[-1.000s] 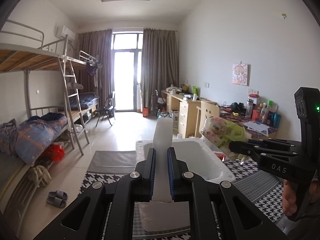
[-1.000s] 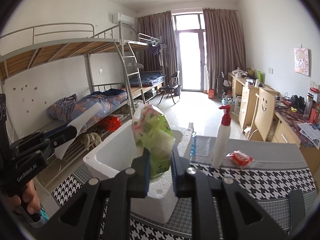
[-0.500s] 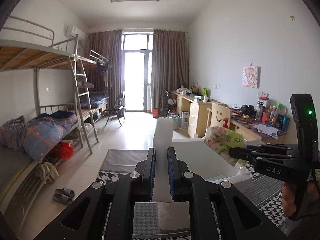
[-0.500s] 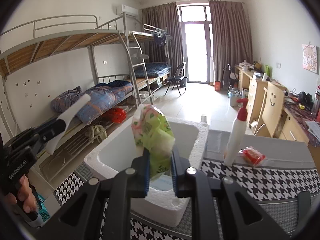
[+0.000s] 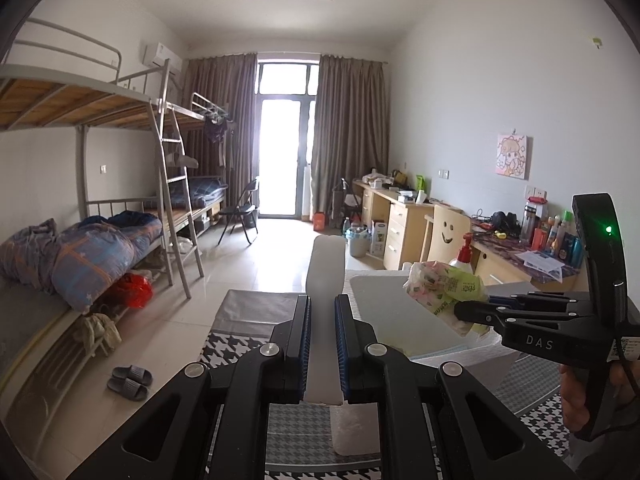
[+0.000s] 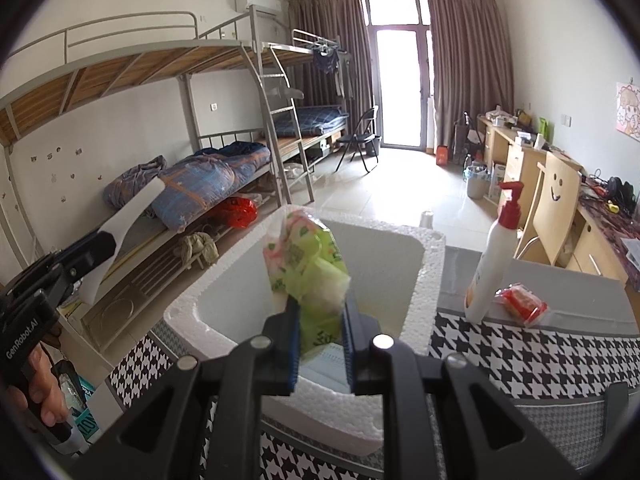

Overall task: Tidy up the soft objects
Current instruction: 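Open the right gripper to drop the pink-green packet into the box, then move the left tool holding the white roll over the foam box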

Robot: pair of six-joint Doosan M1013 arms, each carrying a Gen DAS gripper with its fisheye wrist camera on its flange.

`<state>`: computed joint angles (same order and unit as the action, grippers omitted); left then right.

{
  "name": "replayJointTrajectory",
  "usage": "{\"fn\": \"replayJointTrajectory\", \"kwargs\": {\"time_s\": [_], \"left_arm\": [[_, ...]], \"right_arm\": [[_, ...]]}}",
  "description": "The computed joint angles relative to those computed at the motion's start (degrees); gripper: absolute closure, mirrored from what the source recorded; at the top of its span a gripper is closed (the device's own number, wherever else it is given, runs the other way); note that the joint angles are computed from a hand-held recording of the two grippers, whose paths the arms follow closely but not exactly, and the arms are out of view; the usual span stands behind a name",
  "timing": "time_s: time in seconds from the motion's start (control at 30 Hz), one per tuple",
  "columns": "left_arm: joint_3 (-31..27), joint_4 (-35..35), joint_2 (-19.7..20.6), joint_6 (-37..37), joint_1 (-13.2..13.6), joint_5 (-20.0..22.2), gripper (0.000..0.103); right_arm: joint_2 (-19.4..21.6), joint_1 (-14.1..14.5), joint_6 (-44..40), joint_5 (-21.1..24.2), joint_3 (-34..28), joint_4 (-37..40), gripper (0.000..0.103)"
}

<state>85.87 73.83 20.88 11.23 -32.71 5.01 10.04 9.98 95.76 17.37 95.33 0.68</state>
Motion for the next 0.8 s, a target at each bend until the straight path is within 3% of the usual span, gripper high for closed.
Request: {"fn": "replayJointTrajectory", "kwargs": {"time_s": [0.3, 0.4, 0.47, 0.53, 0.73, 0.8], "left_arm": [[0.16, 2.51, -0.10, -2.83, -0.14, 0.56, 0.090], [0.08, 2.08, -0.02, -2.80, -0.12, 0.49, 0.090], [0.12, 1.98, -0.02, -2.87, -0.06, 0.34, 0.090], [0.12, 1.40, -0.03, -2.30, -0.02, 0.18, 0.090], [-0.09, -1.09, 0.13, 0.55, -0.08, -0.30, 0.090], [-0.29, -4.93, 0.26, 4.51, -0.08, -0.55, 0.090]], "right_arm": [[1.58, -0.07, 2.73, 2.83, -1.84, -1.65, 0.081], [1.93, 0.08, 4.58, 4.18, -2.38, -3.11, 0.065], [1.83, 0.08, 4.48, 3.90, -2.24, -2.90, 0.032], [1.61, 0.27, 6.23, 2.91, -1.88, -4.55, 0.023], [1.25, 0.44, 4.26, 2.04, -1.35, -3.47, 0.022], [1.01, 0.39, 4.16, 1.73, -1.00, -3.36, 0.022]]}}
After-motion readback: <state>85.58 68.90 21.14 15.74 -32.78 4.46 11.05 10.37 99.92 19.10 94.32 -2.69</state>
